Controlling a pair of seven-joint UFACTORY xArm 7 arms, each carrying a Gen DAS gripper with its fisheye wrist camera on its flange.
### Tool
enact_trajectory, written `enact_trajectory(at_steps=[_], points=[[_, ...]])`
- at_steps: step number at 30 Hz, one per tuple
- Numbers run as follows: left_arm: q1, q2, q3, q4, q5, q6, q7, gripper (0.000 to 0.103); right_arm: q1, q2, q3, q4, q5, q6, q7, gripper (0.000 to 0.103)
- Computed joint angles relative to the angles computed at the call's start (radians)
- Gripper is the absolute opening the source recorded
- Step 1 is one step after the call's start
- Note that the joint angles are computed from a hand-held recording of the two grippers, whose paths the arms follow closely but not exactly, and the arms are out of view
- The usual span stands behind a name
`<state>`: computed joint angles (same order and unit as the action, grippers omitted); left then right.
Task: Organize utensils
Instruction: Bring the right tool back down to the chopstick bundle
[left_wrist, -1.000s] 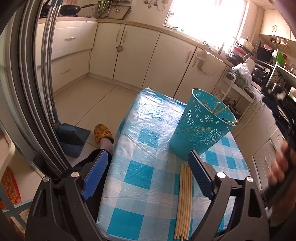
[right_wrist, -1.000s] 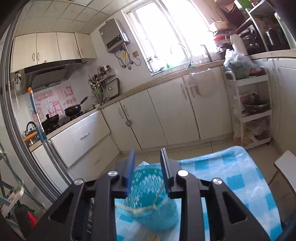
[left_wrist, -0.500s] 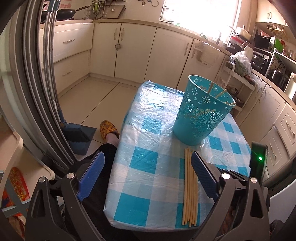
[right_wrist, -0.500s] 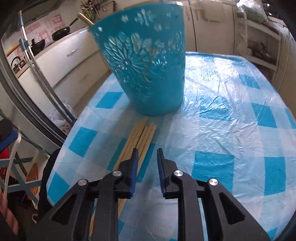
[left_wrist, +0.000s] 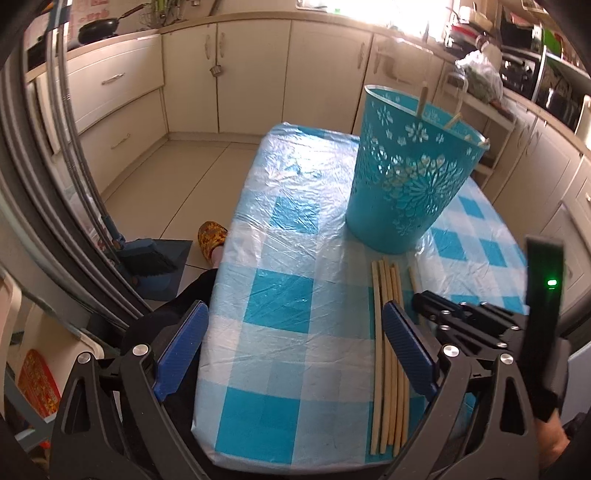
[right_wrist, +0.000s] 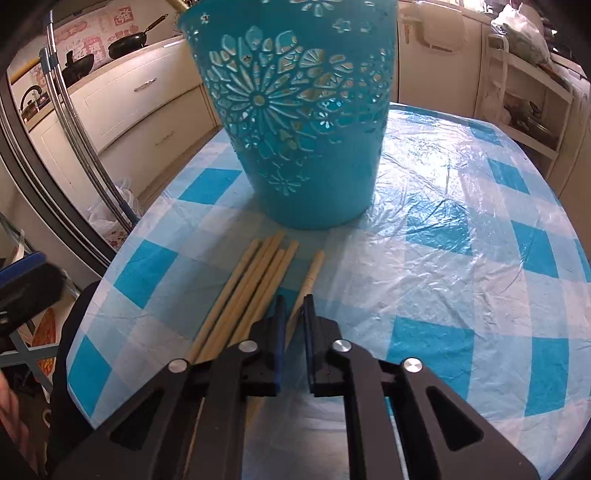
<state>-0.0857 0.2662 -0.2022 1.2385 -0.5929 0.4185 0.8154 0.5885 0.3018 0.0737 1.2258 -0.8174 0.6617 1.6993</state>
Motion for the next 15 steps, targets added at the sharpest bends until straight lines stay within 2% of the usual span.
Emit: enact_trajectory(at_steps=[4,7,10,13,15], points=[[-0.063,0.074,0.019,0.055,0.135,0.007,-0.091,0.091,-0.007,-0.043,0.001,-0.057,-0.015,0.009,0.017,0.007],[-0.098,0.114,0.023,0.075,0.227,-0.023,-0.147,0.091,-0.026,-0.081,0.003,-0.116,-0.047,-0.035,0.071,0.007],[-0.145,0.155,0.053,0.098,0.342,-0.054,-0.237,0.091,-0.044,-0.104,0.006,-0.158,-0.106,-0.086,0.144,0.007],[-0.17,0.198,0.074,0.143,0.433,-0.035,-0.322,0.091,-0.059,-0.111,0.015,-0.172,-0.137,-0.108,0.182,0.007],[-0.163,0.212,0.064,0.159,0.459,-0.025,-0.339,0.091,-0.069,-0.116,0.017,-0.183,-0.154,-0.131,0.205,0.007]])
